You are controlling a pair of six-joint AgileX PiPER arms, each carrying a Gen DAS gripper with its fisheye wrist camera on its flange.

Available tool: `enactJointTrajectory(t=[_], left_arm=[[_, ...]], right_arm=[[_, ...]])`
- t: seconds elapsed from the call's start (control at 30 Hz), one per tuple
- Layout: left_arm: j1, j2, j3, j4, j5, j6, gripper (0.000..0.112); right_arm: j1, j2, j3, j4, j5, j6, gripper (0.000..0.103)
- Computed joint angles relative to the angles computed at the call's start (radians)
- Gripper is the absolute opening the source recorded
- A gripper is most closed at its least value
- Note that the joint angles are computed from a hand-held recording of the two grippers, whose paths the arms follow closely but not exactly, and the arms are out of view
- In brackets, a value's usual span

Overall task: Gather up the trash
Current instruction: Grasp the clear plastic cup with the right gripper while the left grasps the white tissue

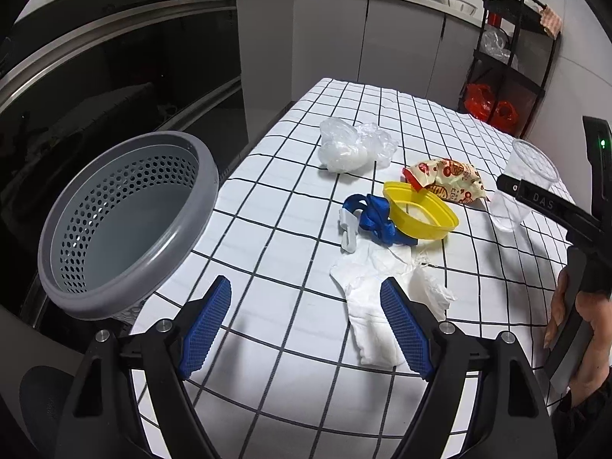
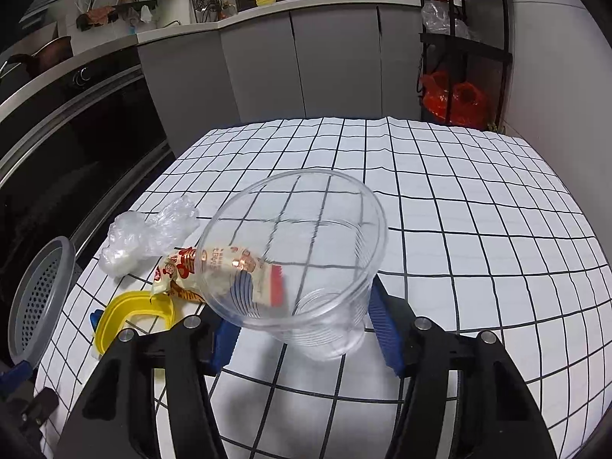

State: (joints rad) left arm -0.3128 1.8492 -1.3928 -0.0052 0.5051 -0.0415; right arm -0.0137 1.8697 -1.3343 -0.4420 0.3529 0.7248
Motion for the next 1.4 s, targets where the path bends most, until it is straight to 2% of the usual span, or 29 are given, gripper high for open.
enactJointTrajectory(t=[0.17,0.33,0.57,0.7,0.87,0.93,1.07,1.13,1.17,1.23,1.4], left_arm=[[-0.012,-0.011,0.018,-0.07,0.0,0.063,0.083],[-0.047,-0.011,0.022,-0.043,-0.003,0.031,0.084],[-0.122,0.051,-0.026,0.098,0.015,-0.11,0.086],[-0.137,0.106,-0.075,0.162,0.045,-0.181,0.085],[-0.14,0.147,-0.112,0.187,0.068,-0.225,0.085],[-0.137,0.145,-0.108,0.168,0.059,-0.21,0.071],[-0.113,0.132,-0.091,0.007,0.038,-0.083,0.046],[-0.112,0.125,-0.081,-0.027,0.031,-0.045,0.024],[-0.111,0.123,-0.079,-0.043,0.03,-0.023,0.02],[-0.114,0.114,-0.07,-0.041,0.022,-0.013,0.015],[-0.108,0.056,-0.008,-0.065,-0.019,0.05,0.014]], right_arm=[[-0.005,-0.044,0.034,-0.012,-0.027,0.019,0.056],[-0.028,-0.152,0.133,0.06,-0.094,-0.017,0.056],[-0.071,-0.262,0.229,0.321,-0.144,-0.261,0.056],[-0.086,-0.299,0.257,0.374,-0.155,-0.327,0.056],[-0.119,-0.327,0.281,0.599,-0.164,-0.554,0.056],[-0.124,-0.33,0.285,0.652,-0.162,-0.611,0.056],[-0.125,-0.332,0.285,0.701,-0.155,-0.67,0.056],[-0.126,-0.333,0.285,0.72,-0.151,-0.693,0.056],[-0.126,-0.333,0.284,0.733,-0.149,-0.708,0.056],[-0.121,-0.335,0.286,0.722,-0.147,-0.699,0.056],[-0.1,-0.35,0.301,0.665,-0.148,-0.644,0.056]])
